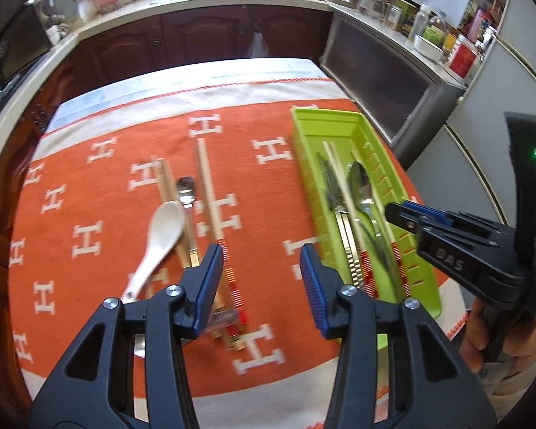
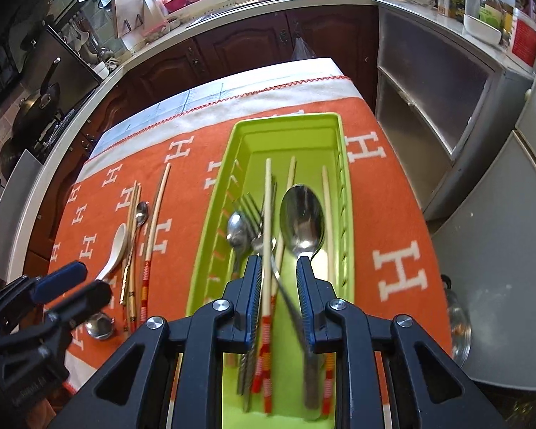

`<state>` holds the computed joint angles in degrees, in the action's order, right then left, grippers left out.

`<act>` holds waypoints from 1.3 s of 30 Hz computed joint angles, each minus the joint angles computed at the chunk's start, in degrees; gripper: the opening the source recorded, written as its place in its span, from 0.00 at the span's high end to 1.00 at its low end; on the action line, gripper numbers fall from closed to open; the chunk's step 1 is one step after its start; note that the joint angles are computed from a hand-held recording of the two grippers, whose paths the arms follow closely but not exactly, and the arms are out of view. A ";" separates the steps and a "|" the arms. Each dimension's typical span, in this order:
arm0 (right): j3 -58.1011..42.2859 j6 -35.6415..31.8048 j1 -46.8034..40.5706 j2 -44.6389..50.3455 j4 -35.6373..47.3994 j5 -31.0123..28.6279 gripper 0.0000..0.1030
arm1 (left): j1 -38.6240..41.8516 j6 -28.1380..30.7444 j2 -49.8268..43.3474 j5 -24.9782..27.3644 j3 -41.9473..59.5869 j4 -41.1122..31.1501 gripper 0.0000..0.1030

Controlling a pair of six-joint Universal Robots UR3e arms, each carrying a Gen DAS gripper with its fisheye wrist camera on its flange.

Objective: Organize utensils
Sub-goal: 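Lower the spoon and chopstick into the tray and open both tools, then move both open tools back over the remaining utensils on the blanket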

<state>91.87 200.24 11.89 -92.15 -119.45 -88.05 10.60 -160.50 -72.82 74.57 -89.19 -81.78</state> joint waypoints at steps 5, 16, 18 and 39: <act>-0.92 3.47 4.23 -1.30 0.96 -1.26 0.79 | 8.24 5.34 7.43 -1.04 -3.88 -1.10 0.60; -16.07 5.94 16.41 6.72 6.10 -6.05 0.72 | 25.55 15.58 15.90 -6.86 -5.89 -9.96 0.59; -19.30 6.20 18.61 8.88 7.40 -7.39 0.72 | 27.90 17.14 17.07 -7.67 -6.20 -11.23 0.59; -27.36 6.84 21.64 20.82 5.93 -4.18 0.66 | 42.62 25.06 15.57 -10.54 -10.47 -13.45 0.59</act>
